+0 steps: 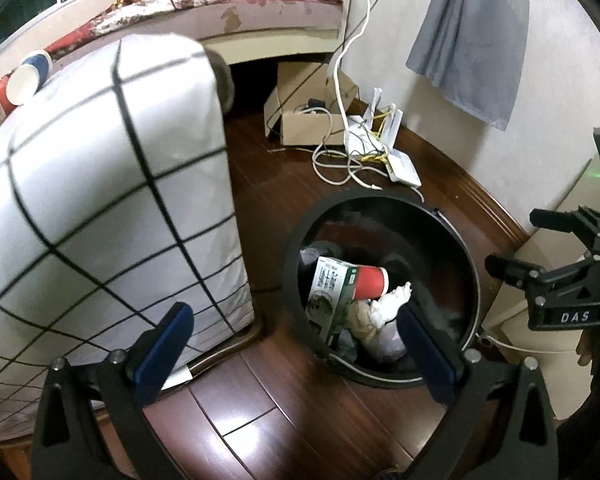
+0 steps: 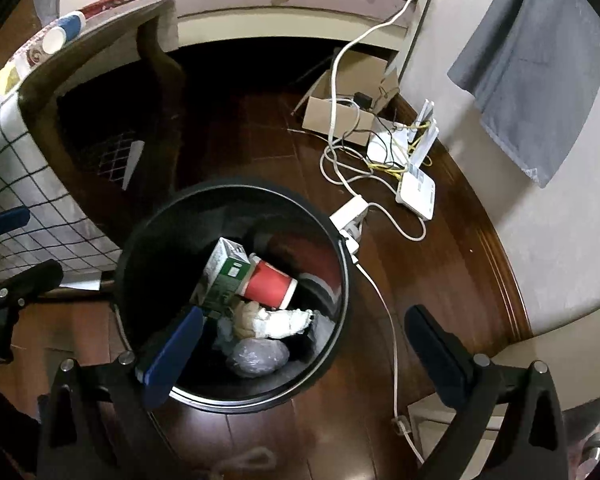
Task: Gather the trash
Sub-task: 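Move both open tools back from the bin to the table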
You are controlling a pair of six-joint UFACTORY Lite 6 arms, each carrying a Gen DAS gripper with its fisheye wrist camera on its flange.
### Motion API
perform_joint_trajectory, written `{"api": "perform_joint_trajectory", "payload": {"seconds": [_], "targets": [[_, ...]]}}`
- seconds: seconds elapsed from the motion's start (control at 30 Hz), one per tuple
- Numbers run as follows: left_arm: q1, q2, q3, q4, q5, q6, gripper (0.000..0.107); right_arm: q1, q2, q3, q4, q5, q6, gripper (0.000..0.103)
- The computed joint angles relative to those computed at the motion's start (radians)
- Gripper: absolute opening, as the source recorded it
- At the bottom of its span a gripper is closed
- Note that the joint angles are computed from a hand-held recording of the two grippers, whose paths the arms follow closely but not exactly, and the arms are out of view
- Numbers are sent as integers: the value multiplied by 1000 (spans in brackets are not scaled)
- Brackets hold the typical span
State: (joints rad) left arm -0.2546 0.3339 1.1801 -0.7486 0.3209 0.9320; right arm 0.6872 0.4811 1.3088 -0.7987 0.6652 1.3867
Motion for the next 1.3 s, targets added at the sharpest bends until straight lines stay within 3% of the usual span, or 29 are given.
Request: {"api": "perform_joint_trajectory", "payload": {"seconds": [0.23,0.53,0.97,1.3], "targets": [[24,-69,-36,75,-9,-85,102,50,-23,47,-9,55,3,102],[96,-167,-62,13,28,-22,102,115,-13,169,-21,128,-12,102],[246,-260,-46,-68,92,76,102,170,155,495,-7,155,-84,102],[412,-216,42,-116,137,143,102,184,327,793,-4,136,-135,102]]}}
